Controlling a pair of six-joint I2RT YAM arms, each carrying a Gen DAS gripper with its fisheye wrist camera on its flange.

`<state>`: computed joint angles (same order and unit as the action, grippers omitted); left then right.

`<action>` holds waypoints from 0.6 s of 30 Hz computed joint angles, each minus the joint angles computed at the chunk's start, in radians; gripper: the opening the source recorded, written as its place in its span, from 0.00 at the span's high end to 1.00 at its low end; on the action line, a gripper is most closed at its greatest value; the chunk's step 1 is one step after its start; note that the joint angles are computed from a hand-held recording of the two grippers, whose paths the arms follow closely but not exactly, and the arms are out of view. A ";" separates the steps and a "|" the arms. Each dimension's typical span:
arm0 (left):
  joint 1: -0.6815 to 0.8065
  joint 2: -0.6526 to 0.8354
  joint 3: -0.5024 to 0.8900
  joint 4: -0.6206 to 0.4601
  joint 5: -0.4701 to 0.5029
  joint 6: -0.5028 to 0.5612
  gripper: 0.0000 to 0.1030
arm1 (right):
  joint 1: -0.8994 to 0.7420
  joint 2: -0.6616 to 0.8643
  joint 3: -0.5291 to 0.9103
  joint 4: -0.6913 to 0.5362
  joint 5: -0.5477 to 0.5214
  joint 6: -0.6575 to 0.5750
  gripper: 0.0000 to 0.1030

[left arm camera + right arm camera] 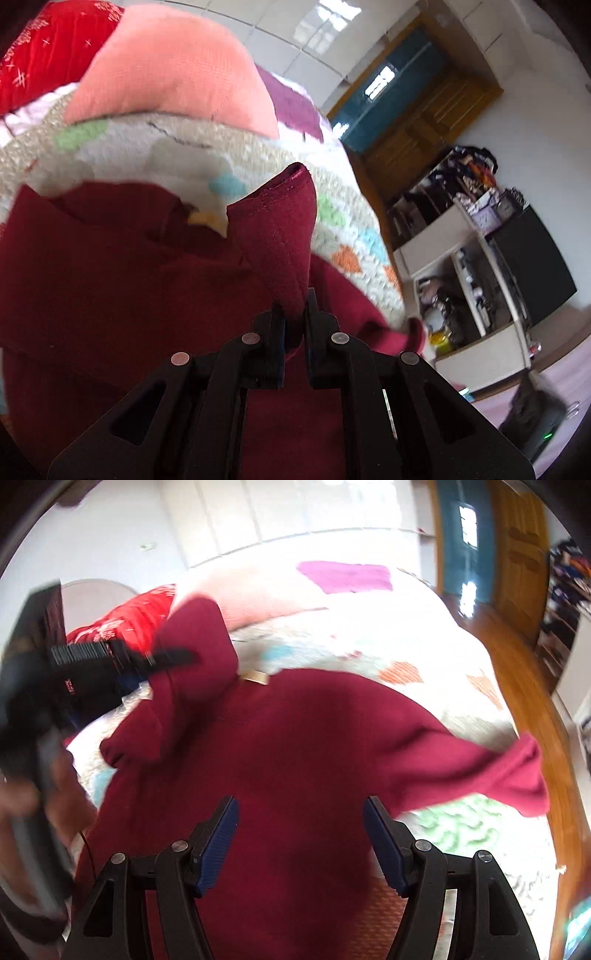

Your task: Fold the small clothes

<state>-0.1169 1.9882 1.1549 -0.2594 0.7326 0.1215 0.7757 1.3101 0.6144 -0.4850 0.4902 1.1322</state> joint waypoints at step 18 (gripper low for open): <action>0.369 -0.111 -0.058 -0.013 -0.101 0.285 0.35 | -0.270 0.172 -0.011 0.263 -0.107 -0.217 0.31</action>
<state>0.2526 1.8775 1.0965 -0.2721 0.6312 0.4065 0.5054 1.4821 0.6029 -0.2223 0.3831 0.9151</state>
